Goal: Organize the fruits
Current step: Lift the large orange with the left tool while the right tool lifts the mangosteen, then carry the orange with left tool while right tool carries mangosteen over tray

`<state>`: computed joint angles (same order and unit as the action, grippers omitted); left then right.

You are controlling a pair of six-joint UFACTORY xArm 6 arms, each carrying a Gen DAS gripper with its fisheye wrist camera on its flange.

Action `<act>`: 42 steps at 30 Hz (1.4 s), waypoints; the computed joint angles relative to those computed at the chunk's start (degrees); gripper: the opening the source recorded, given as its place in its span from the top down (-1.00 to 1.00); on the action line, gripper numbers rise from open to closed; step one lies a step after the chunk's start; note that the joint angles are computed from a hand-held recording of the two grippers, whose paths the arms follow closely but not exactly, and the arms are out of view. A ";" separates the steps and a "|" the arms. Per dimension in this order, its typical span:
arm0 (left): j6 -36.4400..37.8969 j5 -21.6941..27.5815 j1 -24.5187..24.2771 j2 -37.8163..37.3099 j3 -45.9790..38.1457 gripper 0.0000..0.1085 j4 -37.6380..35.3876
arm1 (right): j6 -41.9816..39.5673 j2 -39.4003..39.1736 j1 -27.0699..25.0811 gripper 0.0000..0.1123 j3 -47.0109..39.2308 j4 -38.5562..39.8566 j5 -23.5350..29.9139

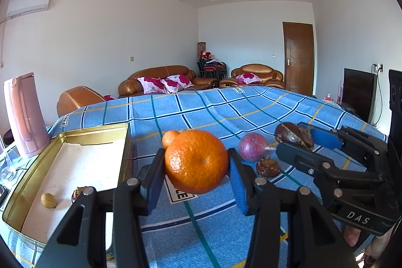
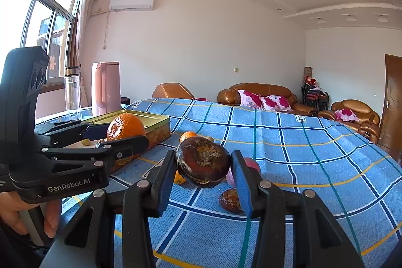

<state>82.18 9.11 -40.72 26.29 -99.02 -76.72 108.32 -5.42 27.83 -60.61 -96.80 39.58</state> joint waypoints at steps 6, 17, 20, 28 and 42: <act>5.42 -0.52 -0.34 -0.51 0.20 0.10 -4.68 | 0.99 -0.26 0.22 0.18 0.35 -1.33 0.28; 12.49 -1.33 -0.84 -1.65 0.82 0.10 -10.94 | 2.49 -0.76 0.86 0.18 1.08 -3.16 1.58; 15.31 -1.36 -0.90 -2.28 1.11 0.10 -13.66 | 2.88 -0.87 1.04 0.18 1.24 -3.76 1.95; 25.89 -1.50 -0.90 -4.27 1.74 0.10 -23.51 | 4.78 -1.54 1.54 0.18 2.33 -6.09 2.69; 21.95 -1.88 0.08 -3.17 -0.17 0.10 -20.51 | 0.67 -0.84 0.20 0.18 0.57 -2.02 -0.07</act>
<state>104.13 7.23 -40.63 23.12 -99.19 -97.23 108.99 -6.27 28.02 -60.04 -98.81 39.51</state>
